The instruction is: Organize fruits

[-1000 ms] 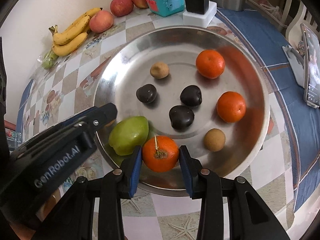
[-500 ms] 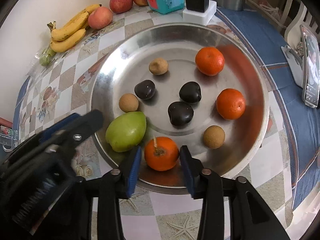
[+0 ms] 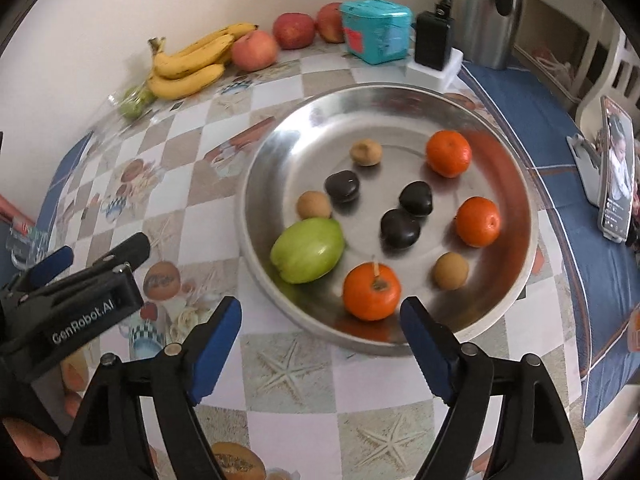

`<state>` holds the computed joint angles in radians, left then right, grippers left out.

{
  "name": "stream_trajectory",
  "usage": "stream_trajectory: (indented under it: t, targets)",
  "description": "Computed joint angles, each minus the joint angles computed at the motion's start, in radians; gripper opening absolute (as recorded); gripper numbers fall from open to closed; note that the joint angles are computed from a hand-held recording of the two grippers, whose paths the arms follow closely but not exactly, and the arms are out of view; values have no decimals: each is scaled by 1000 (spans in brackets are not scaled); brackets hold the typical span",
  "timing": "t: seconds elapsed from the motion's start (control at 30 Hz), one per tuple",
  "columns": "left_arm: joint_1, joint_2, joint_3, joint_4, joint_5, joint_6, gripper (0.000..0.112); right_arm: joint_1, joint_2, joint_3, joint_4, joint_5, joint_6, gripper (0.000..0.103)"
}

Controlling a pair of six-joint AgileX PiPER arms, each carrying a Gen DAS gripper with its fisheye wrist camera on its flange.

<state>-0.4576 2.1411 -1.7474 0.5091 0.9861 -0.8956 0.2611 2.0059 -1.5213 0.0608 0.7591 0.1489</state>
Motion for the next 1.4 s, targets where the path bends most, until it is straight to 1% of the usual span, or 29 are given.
stream_trajectory:
  t: [0.1, 0.2, 0.27, 0.4, 0.5, 0.63, 0.83, 0.93, 1.03, 1.4]
  targets:
    - [-12, -45, 66, 37, 11, -42, 103, 17, -28, 46, -6, -30, -3, 83]
    - [-36, -72, 100, 95, 56, -95, 103, 34, -54, 86, -28, -40, 10, 83]
    - [-43, -93, 122, 95, 86, -120, 103, 44, -66, 107, -51, -48, 28, 83]
    - [-49, -155, 209, 83, 66, -146, 103, 56, -90, 147, -65, -73, 49, 83]
    - [-64, -181, 245, 90, 75, -157, 103, 59, -108, 174, -75, -83, 65, 83]
    - [-76, -218, 295, 80, 67, -165, 103, 69, -140, 202, -104, -112, 96, 83]
    - [-66, -221, 302, 55, 77, -161, 103, 82, -166, 220, -146, -133, 130, 83]
    - [-48, -209, 298, 19, 77, -142, 103, 77, -159, 214, -135, -125, 121, 83]
    - [-36, -211, 301, -6, 62, -129, 103, 71, -159, 216, -123, -128, 116, 83]
    - [-36, -209, 292, -21, 53, -97, 103, 68, -143, 204, -98, -111, 92, 83]
